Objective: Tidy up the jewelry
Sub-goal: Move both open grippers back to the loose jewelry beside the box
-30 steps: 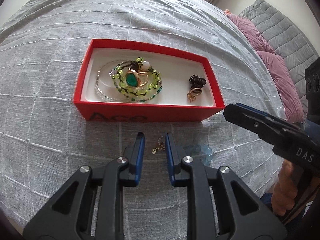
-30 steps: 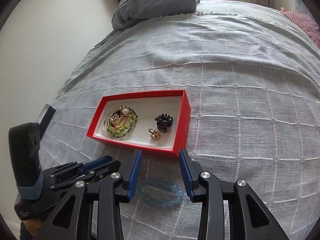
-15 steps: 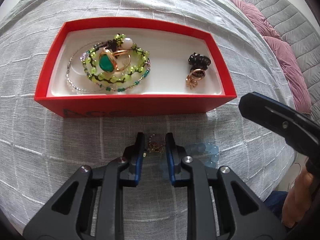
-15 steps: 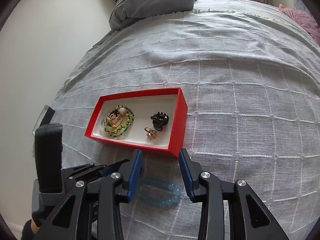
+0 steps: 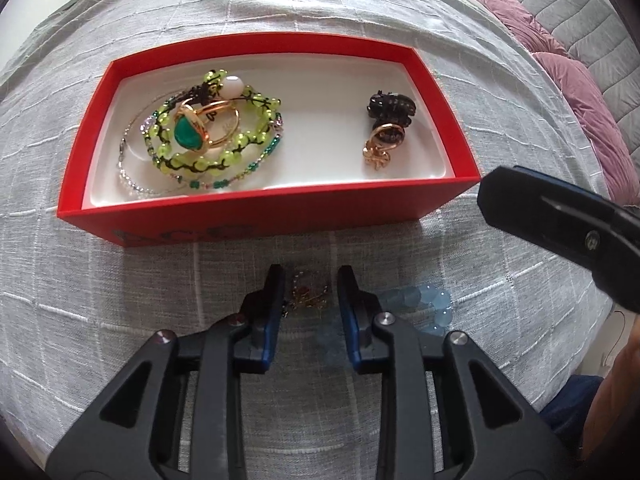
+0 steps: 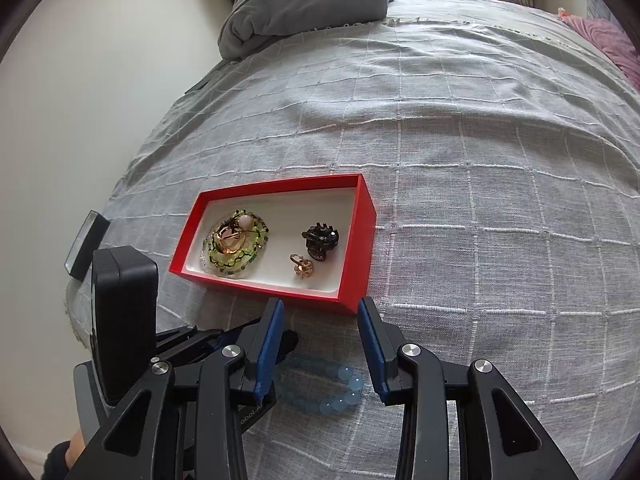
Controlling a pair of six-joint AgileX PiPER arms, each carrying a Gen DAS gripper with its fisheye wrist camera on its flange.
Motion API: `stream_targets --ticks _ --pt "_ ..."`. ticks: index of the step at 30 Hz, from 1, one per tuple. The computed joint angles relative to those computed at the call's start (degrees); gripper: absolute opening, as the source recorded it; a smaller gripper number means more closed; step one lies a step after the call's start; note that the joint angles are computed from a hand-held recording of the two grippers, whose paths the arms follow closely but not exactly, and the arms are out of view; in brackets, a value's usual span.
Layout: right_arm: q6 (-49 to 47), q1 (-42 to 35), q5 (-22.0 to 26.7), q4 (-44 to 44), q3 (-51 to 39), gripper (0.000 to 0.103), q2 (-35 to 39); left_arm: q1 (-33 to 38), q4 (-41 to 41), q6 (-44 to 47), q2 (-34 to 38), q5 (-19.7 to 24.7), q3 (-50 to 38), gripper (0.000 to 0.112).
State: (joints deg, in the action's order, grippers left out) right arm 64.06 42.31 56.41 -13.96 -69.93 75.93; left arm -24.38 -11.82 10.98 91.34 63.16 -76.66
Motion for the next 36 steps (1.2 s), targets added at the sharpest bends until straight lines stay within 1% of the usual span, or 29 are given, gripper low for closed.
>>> stream_targets --ticks 3,5,8,12,15,17,22,25,27,29,31,32,36 --pt "-0.3 -0.4 -0.3 0.3 0.2 0.039 0.0 0.0 0.3 -0.2 -0.1 -0.3 0.1 0.026" --pt "-0.4 -0.5 -0.4 0.4 0.2 0.039 0.1 0.4 0.4 -0.8 0.0 -0.3 -0.1 0.02" --pt "-0.5 -0.6 -0.5 0.3 0.2 0.039 0.0 1.3 -1.1 -0.4 0.3 0.1 -0.6 0.02" --pt "-0.7 -0.8 -0.6 0.4 0.6 0.039 -0.5 1.6 -1.1 -0.2 -0.2 -0.4 0.1 0.019" --pt "-1.0 -1.1 -0.6 0.5 0.7 0.039 -0.6 2.1 -2.0 0.2 -0.6 -0.1 0.2 0.018" --pt "-1.2 -1.2 -0.6 0.6 0.7 0.039 -0.7 2.5 -2.4 0.4 -0.7 -0.1 0.1 0.014" --pt "-1.4 -1.0 -0.3 0.5 0.7 0.039 -0.6 3.2 -3.4 1.6 -1.1 0.3 -0.1 0.014" --pt "-3.0 -1.8 0.4 1.8 0.5 0.039 -0.2 3.4 -3.1 1.3 -0.9 0.5 -0.1 0.014" --pt "-5.4 -2.4 1.9 3.4 -0.2 0.039 0.8 3.5 -2.4 0.3 -0.6 0.7 -0.4 0.015" --pt "-6.1 -2.5 3.2 3.9 -0.3 0.039 1.6 3.6 -1.6 -0.8 0.0 1.5 -0.9 0.02" --pt "-6.3 -2.6 3.4 4.6 0.3 0.039 1.9 3.8 -1.9 -0.5 0.2 1.7 -1.0 0.022" --pt "-6.5 -2.6 3.3 4.8 0.6 0.039 1.8 3.6 -1.9 -0.4 0.3 1.8 -1.1 0.025" --pt "-6.0 -1.8 3.9 3.8 0.9 0.039 1.5 2.2 -1.7 -0.5 -0.1 1.4 -0.8 0.032"
